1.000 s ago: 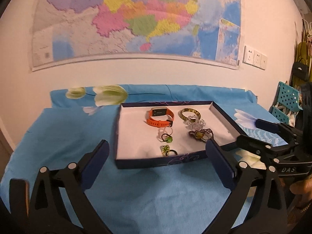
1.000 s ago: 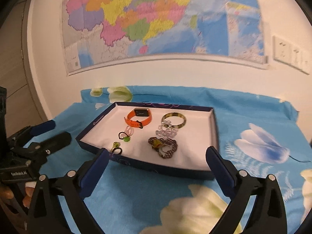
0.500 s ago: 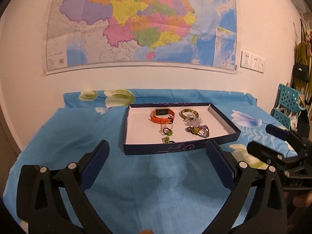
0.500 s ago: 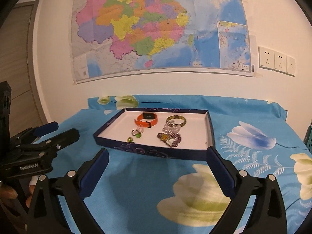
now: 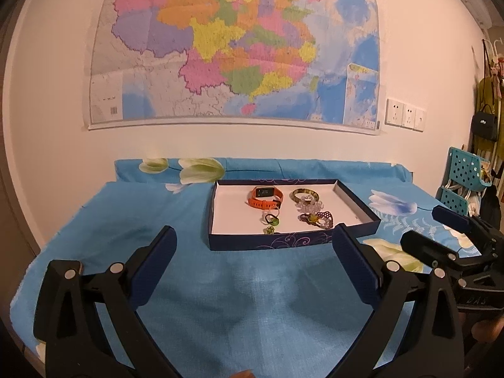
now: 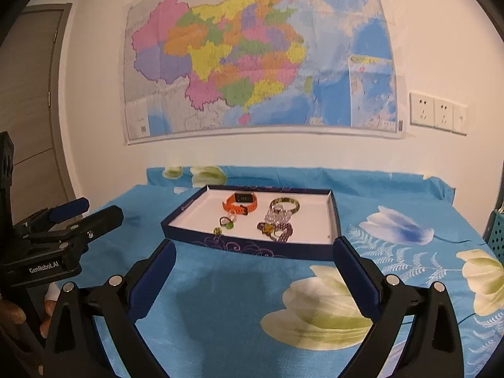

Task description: Organize jewelry

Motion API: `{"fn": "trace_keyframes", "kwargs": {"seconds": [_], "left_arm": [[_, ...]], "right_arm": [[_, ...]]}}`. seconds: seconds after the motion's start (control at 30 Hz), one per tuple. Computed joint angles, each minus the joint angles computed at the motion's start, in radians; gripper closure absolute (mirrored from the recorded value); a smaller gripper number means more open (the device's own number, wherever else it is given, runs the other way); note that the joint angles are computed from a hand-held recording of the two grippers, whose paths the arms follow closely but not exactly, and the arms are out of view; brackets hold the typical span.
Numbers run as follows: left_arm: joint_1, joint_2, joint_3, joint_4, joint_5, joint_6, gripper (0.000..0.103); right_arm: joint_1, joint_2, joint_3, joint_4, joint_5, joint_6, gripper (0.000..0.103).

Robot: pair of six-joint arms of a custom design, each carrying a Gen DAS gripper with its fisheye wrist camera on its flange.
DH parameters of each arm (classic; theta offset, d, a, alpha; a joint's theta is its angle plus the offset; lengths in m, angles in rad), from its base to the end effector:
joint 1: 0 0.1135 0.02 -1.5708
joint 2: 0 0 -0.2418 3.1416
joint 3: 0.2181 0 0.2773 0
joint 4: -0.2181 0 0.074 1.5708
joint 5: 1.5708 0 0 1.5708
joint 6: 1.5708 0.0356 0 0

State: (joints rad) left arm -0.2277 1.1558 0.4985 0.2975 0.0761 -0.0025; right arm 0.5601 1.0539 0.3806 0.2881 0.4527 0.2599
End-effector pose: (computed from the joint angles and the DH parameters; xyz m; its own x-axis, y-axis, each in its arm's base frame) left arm 0.2682 -0.0649 0.1783 -0.3437 0.0771 -0.9359 0.2936 0.9555 -0.0291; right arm 0.2182 0.1185 0.1620 -0.3422 0.0582 -0.9378 -0.0480 0.9957 0.0793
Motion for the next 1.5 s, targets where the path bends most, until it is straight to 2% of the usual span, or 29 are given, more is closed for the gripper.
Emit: {"fn": "trace_keyframes", "kwargs": {"seconds": [0.27, 0.97, 1.5], "left_arm": [[0.001, -0.091, -0.052, 0.0, -0.001, -0.006, 0.006], [-0.01, -0.221, -0.12, -0.016, -0.039, 0.004, 0.006], [-0.011, -0.232, -0.124, -0.018, -0.041, 0.004, 0.006]], "right_arm": [[0.045, -0.049, -0.022, -0.007, 0.054, -0.006, 0.007], [0.077, -0.086, -0.041, -0.017, 0.08, 0.005, 0.007], [0.083, -0.098, -0.046, -0.026, 0.084, 0.008, 0.007]]}}
